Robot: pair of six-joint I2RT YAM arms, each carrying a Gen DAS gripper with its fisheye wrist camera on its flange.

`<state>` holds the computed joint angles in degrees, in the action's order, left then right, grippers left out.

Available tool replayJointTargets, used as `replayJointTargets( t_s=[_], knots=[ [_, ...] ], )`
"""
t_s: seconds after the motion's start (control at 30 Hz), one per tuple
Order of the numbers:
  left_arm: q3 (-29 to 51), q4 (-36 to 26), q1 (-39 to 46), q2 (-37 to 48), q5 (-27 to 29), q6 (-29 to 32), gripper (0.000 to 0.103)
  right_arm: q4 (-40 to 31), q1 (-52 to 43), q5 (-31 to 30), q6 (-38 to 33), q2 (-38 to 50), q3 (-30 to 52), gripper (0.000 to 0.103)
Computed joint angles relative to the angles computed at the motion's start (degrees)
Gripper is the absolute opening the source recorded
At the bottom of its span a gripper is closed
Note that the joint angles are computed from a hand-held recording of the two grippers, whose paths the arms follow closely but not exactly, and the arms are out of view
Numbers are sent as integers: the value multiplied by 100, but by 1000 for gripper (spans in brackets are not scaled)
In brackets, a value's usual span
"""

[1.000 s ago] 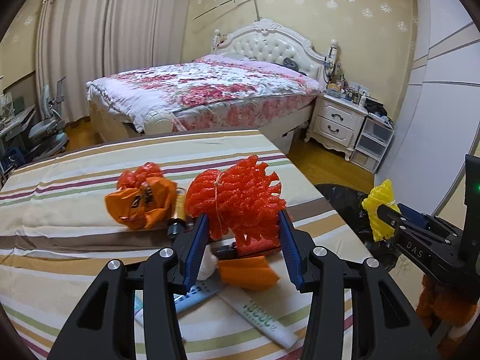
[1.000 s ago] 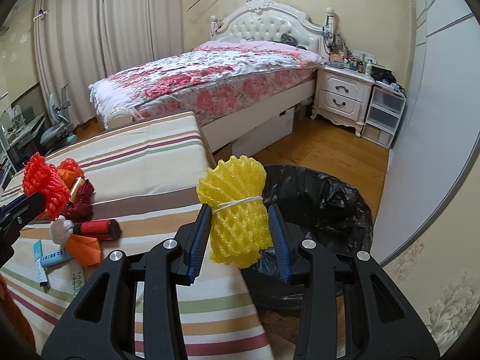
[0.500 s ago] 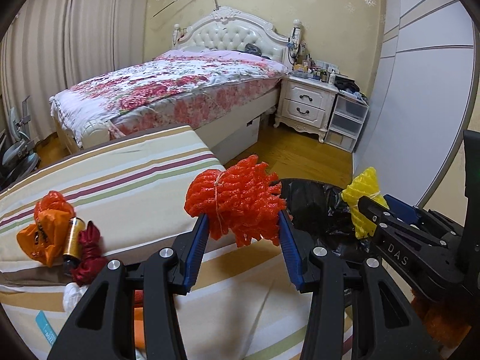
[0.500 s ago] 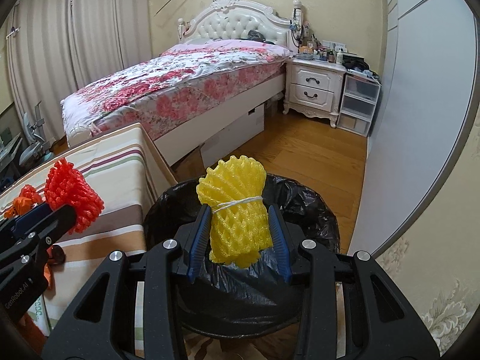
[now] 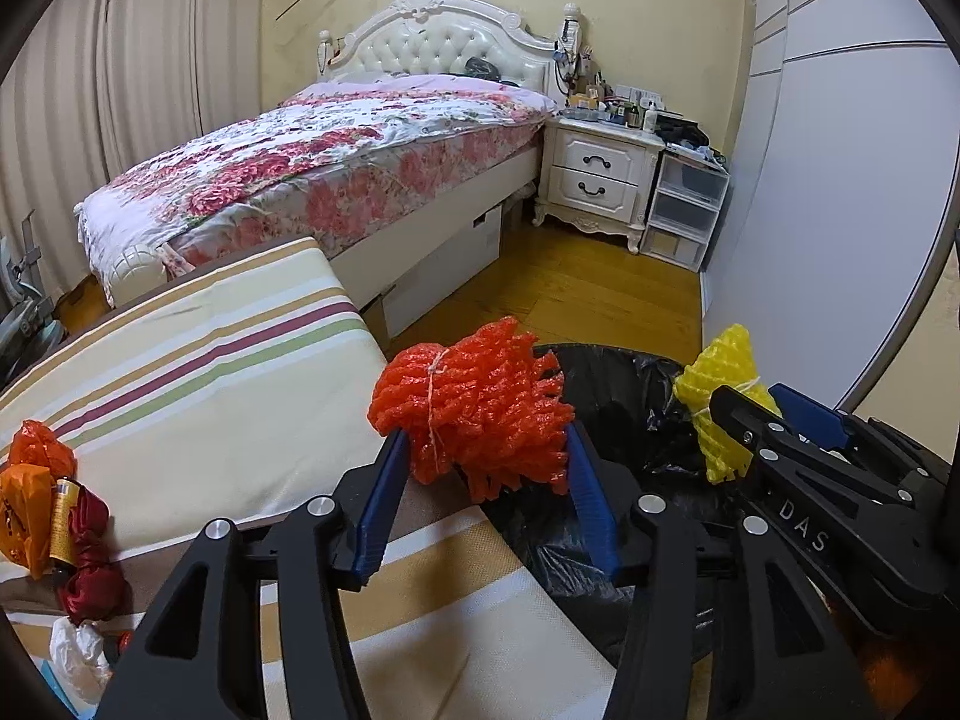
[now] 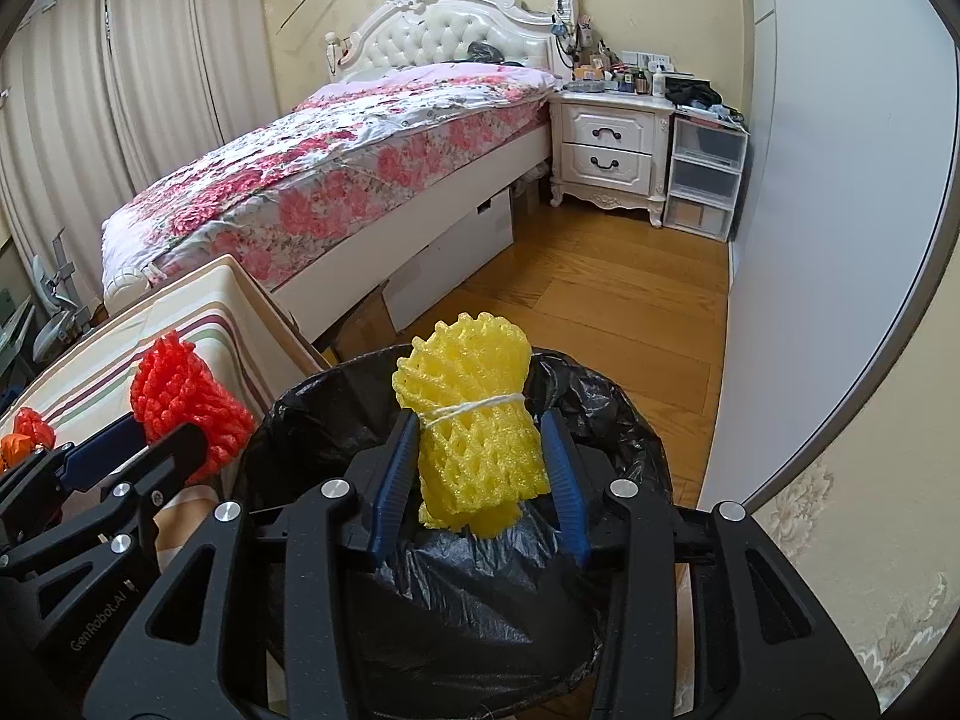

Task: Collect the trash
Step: 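Carry both nets over the black bin and open both grippers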

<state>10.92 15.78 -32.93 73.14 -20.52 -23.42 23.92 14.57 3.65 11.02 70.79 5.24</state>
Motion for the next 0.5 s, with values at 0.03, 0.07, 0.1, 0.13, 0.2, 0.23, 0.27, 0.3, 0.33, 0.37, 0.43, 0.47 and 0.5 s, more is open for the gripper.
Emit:
replayJointTargets(
  t_s=[0.03, 0.07, 0.1, 0.13, 0.2, 0.23, 0.27, 0.3, 0.33, 0.37, 0.43, 0.47, 0.5],
  knots=[
    [33, 8, 40, 70, 23, 5, 56, 67, 0, 33, -2, 56, -5, 49],
    [54, -9, 51, 108, 22, -16, 59, 93, -29, 49, -20, 88, 0, 50],
    [71, -32, 61, 125, 22, -39, 62, 107, -71, 34, -39, 112, 9, 51],
    [94, -40, 38, 160, -4, -81, 63, 115, -133, -9, -59, 153, 41, 53],
    [107, -87, 52, 147, -20, -129, 67, 96, -263, -89, -79, 169, 68, 54],
    [112, -124, 34, 136, -46, -168, 69, 44, -311, -114, -80, 157, 99, 54],
    [114, -107, 27, 155, -64, -185, 72, -11, -352, -146, -78, 125, 114, 54],
    [104, -97, 22, 137, -74, -189, 74, -60, -397, -184, -68, 80, 117, 55],
    [98, -67, -10, 151, -97, -203, 74, -105, -426, -208, -60, 52, 134, 55],
    [96, -75, -32, 138, -122, -211, 75, -156, -441, -224, -55, -3, 128, 56],
    [110, -59, -45, 164, -130, -216, 76, -249, -496, -259, -110, -126, 98, 56],
    [115, -70, -52, 167, -144, -224, 77, -280, -505, -248, -129, -161, 95, 56],
    [116, -77, -59, 164, -151, -227, 78, -296, -534, -272, -139, -185, 90, 56]
  ],
)
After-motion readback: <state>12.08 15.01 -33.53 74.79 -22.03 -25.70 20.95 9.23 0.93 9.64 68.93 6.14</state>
